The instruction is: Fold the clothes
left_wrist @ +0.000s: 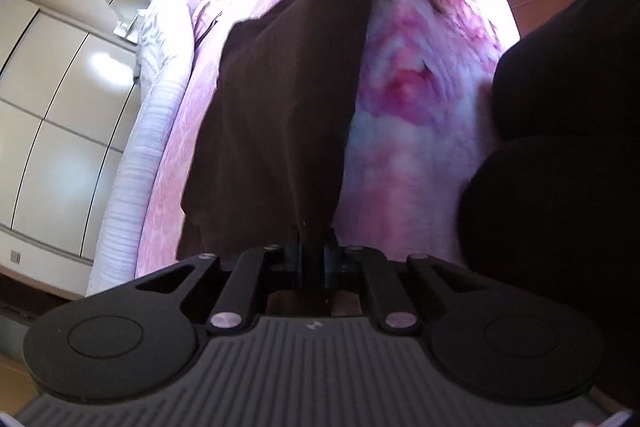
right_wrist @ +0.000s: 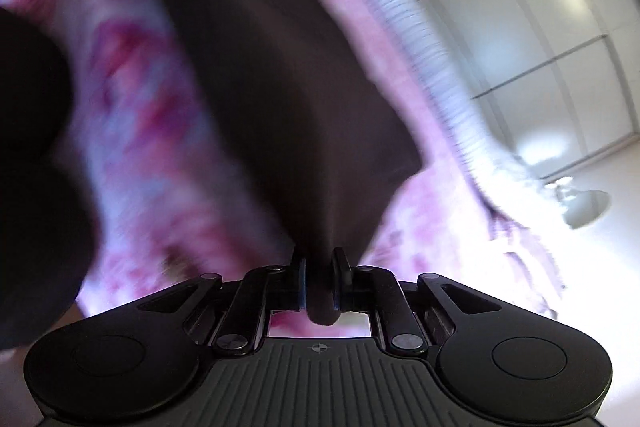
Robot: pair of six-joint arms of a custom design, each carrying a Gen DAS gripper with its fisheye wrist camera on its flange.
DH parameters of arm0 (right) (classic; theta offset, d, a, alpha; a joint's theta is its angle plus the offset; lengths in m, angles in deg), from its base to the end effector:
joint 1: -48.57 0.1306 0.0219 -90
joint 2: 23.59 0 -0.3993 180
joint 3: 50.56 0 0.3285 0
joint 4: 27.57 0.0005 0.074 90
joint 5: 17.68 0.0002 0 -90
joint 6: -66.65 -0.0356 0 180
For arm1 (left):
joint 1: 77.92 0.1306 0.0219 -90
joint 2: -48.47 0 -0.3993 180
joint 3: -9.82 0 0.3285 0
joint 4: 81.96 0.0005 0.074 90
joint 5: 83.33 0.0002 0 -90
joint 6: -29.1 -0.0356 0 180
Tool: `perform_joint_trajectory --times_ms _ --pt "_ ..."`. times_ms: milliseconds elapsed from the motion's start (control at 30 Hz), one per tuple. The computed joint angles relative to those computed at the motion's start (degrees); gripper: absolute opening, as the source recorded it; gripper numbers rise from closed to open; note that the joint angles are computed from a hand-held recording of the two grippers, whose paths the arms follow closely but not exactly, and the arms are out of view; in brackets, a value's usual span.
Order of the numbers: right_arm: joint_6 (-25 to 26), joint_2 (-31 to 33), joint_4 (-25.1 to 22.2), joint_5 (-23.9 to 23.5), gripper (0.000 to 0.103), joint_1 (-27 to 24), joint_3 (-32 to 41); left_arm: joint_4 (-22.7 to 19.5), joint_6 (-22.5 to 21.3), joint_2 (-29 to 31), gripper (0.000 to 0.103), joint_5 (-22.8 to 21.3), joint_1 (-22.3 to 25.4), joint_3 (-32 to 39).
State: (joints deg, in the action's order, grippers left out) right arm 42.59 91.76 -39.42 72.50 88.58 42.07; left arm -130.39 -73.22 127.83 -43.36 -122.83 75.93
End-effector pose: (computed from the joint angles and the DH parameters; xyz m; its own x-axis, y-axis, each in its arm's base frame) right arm 0.4492 0.3763 0.3022 0.4081 -0.8496 -0.3341 -0.6581 -0.0202 -0.7526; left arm 0.2411 -0.2025 0.3624 -0.5673 0.7590 -0.3195 0.3245 0.5626 0.7603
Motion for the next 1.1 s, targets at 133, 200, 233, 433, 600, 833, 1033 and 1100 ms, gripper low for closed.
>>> perform_joint_trajectory --times_ms 133,200,233,433,600,833,1033,1100 --pt "0.0 -1.8 -1.2 4.2 0.015 0.8 -0.9 -4.4 10.8 -1.4 0.013 0.1 -1.4 0.6" --pt "-4.8 -3.6 -4.5 2.5 0.015 0.8 -0.3 -5.4 17.5 -2.7 0.015 1.8 -1.2 0.5" --pt "-7.4 -4.5 -6.0 1.3 0.016 0.7 0.0 -5.2 20.8 -3.7 0.016 3.0 -1.1 0.1" --pt "-22.2 -7.2 -11.5 -9.7 0.017 2.1 3.0 -5.3 29.7 -6.6 0.017 5.9 -0.2 -0.4" --pt "-37.6 -2.1 -16.3 -19.5 0.017 4.9 11.4 -6.4 30.4 -6.1 0.017 6.2 0.1 0.4" --pt "-41.4 8.3 -28.2 -19.9 0.017 7.3 26.4 -7.1 30.9 -4.5 0.017 6.6 0.5 1.3" --pt "-44.8 6.6 -22.6 -22.7 0.016 4.5 21.3 -8.4 30.9 -3.5 0.017 6.1 0.2 2.1" --pt "-45.8 6.3 -21.1 -22.7 0.016 4.1 20.2 -10.0 31.3 -3.8 0.018 6.8 0.0 3.0"
